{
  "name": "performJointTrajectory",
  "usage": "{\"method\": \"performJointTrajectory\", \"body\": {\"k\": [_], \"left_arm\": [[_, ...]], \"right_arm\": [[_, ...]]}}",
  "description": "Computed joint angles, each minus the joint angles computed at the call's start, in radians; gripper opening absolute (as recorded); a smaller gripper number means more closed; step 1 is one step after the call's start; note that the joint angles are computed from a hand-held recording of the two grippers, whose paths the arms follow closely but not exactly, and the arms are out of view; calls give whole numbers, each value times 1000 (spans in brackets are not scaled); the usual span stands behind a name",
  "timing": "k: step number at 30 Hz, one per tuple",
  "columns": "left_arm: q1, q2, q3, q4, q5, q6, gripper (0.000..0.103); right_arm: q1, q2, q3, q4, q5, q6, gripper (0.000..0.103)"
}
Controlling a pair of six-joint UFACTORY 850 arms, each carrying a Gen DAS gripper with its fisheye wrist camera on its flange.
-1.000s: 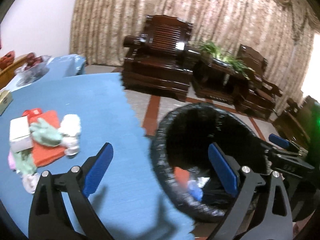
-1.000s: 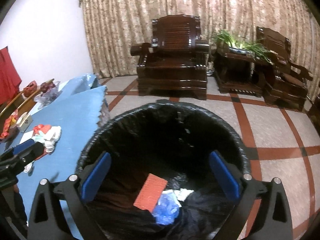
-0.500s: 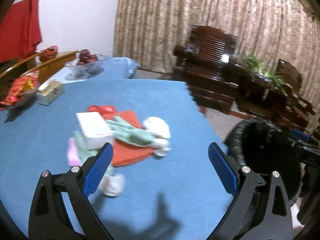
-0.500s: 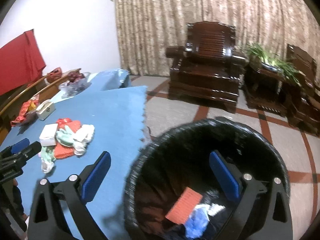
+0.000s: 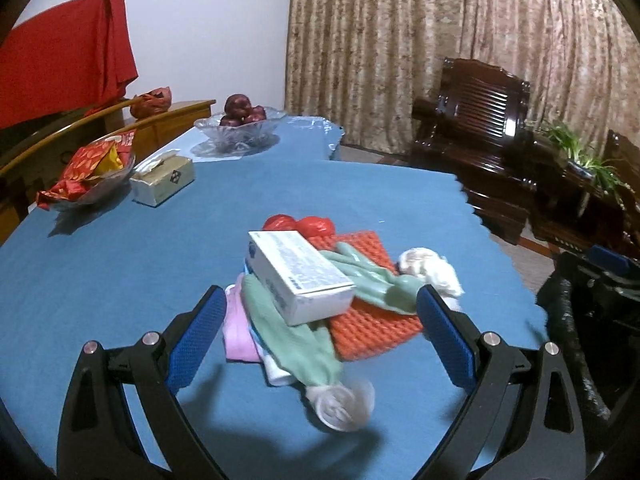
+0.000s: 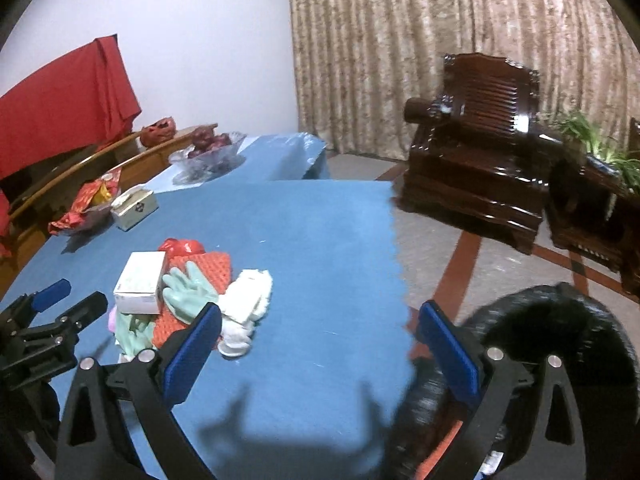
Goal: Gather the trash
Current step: 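Move both tools back to the trash pile on the table, then grasp the white box with the left tool while the right tool grasps white tissue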
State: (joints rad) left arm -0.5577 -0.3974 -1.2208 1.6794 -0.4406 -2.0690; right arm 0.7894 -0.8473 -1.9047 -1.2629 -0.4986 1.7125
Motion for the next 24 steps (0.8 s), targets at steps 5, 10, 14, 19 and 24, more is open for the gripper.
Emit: {"method": "performJointTrajectory", "body": {"k": [5, 10, 14, 19, 24], "left_arm": [[12, -48, -35, -22, 7, 25, 93], [19, -101, -76, -36, 1, 28, 92], [25, -145, -126, -88, -3, 87, 85], [32, -175, -158, -101, -3, 98, 80], [38, -189, -174, -123, -7, 114, 68]], "right_arm": [[-12, -96, -139, 139, 3, -147, 90], [-23, -150, -214, 222, -8, -231, 87], [-30, -171, -242, 257, -7, -262, 87], [-35, -192, -269, 285, -4, -290, 87], [-40, -220, -309, 343, 7, -353, 87]]}}
